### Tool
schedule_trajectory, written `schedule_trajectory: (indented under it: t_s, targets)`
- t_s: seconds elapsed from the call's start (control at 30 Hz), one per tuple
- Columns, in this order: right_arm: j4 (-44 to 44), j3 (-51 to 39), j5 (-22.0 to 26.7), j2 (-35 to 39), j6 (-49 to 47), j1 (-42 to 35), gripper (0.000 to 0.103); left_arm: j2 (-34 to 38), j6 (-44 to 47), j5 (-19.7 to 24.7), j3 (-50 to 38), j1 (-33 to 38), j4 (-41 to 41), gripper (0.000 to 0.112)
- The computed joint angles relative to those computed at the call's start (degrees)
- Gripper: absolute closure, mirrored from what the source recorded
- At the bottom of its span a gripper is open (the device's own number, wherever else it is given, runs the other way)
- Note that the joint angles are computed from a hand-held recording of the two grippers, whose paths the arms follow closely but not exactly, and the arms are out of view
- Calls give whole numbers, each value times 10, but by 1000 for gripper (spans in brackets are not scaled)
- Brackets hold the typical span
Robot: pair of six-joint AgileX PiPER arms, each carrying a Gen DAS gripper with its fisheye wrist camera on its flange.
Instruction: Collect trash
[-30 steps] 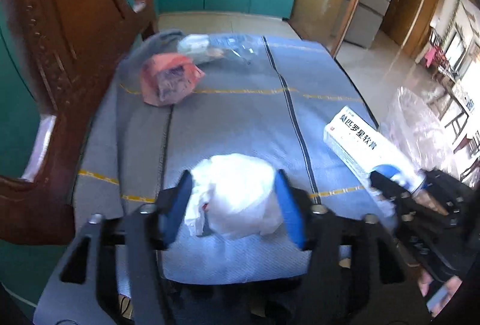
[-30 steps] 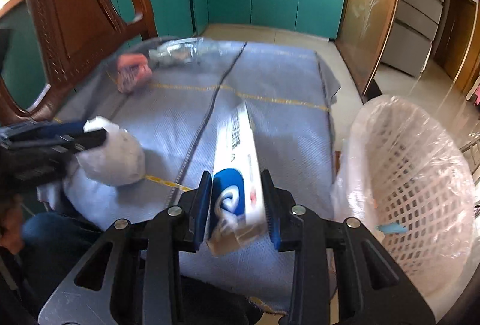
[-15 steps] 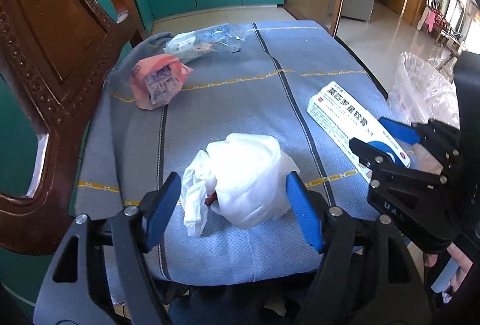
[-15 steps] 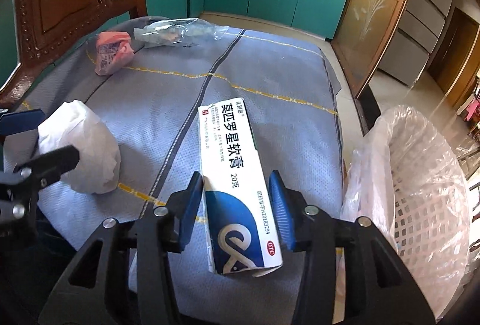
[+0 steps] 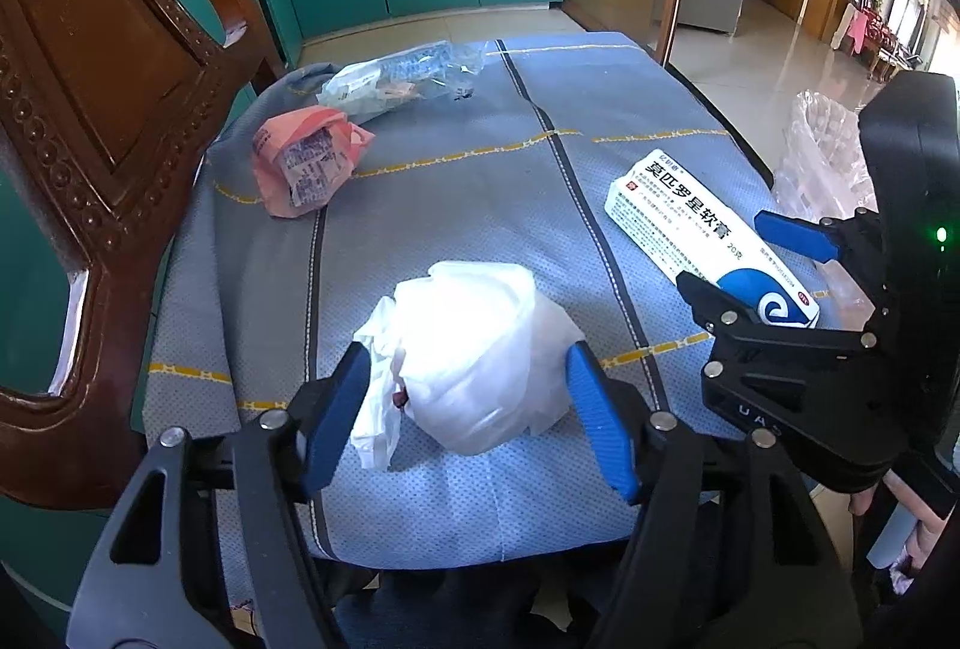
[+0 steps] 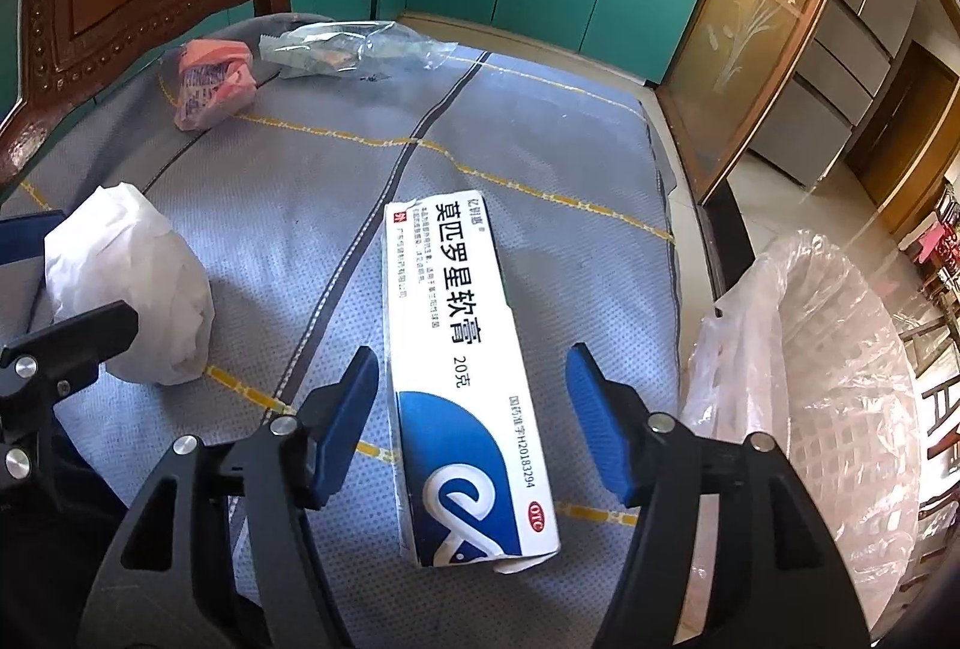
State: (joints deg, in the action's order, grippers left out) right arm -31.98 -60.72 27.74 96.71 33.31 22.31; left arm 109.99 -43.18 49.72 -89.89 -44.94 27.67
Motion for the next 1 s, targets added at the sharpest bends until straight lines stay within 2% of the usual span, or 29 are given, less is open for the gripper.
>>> schedule_trajectory:
  t_s: [0.07,0.1,0.13,0.2,0.23,0.33,0.43,0.63,0.77,0.9,0.97,1.0]
  targets:
    - [32,0,-6,3,-31,-6,40,0,4,-1,0,1,-5,48]
    - [48,0,-9,4,-45,-9,42,0,9,-4,0,3,-11,54]
    - [67,0,-11,5,-62,-12,52,0,14,-7,1,7,-20,61]
    - [108,3,-21,3,-98,-21,58,1,29,-14,2,16,-45,69]
    - [133,3,-24,2,-120,-26,65,1,33,-16,2,19,-53,75]
    - [179,13,-38,-12,-155,-37,68,-4,32,-28,11,25,-66,87]
    - [200,23,-44,-31,-169,-42,70,-12,18,-38,22,23,-57,92]
    - [241,44,-54,-72,-200,-56,71,-55,-58,-72,66,2,18,96]
    - [262,63,-54,-136,-224,-75,71,-75,-110,-69,65,-25,87,96]
    - [307,81,-41,-224,-275,-133,72,-75,-118,-67,15,-60,126,96]
    - [341,86,-29,-264,-317,-178,71,-65,-95,-80,-18,-70,115,96]
    - [365,89,-19,-289,-347,-211,71,-55,-63,-100,-44,-72,85,96]
